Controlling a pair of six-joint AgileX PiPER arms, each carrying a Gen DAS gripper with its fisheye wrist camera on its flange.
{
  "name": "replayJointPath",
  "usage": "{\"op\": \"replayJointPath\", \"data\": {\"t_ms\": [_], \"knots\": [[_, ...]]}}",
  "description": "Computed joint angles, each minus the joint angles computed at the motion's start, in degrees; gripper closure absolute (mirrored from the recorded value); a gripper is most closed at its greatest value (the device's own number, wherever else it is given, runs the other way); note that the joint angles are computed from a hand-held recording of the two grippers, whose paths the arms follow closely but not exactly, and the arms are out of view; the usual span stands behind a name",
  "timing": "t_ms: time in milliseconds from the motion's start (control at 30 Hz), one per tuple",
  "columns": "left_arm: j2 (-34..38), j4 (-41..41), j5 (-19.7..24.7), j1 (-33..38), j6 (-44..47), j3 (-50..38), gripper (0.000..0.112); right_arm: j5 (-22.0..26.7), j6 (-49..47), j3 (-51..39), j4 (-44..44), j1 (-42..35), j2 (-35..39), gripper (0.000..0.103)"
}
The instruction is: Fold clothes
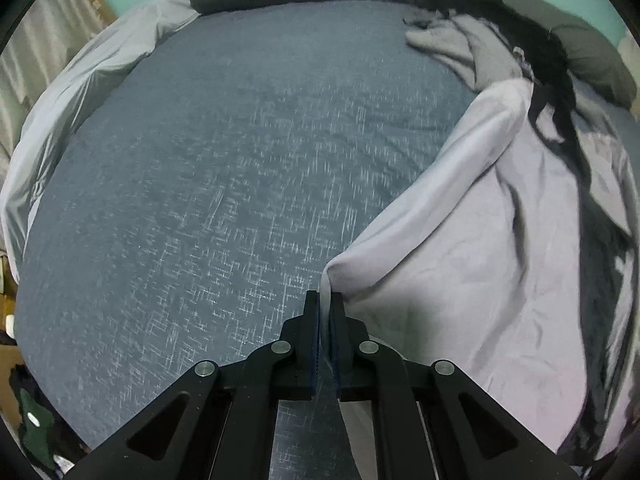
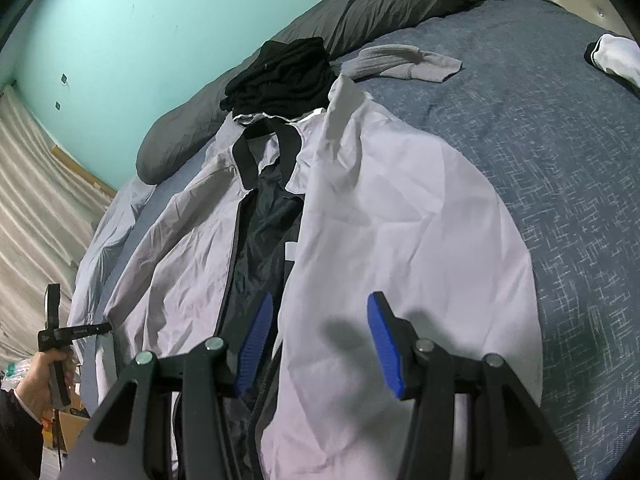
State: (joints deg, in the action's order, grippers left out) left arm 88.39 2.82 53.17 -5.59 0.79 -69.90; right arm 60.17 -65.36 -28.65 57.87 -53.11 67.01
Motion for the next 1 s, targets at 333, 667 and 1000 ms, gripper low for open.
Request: {"op": "replayJointPath", "data": {"t_ms": [333, 667, 1000], "knots": [[-9.5, -9.8, 3.1, 0.6, 6.8, 7.9, 0.063, 1.6, -0.1, 0.0, 0.2, -1.1, -1.2, 0.053], [-7.4, -8.8, -1.4, -7.7, -1.2, 14.6, 0.048, 2.4, -0.3, -0.2, 0.3, -2.0, -1.1, 0.053], [-2.9, -6.3, -4.6, -12.3, -5.7, 16.1, 0.047, 3.1, -0.4, -0.3, 0.3, -2.6, -1.1, 0.053]]}}
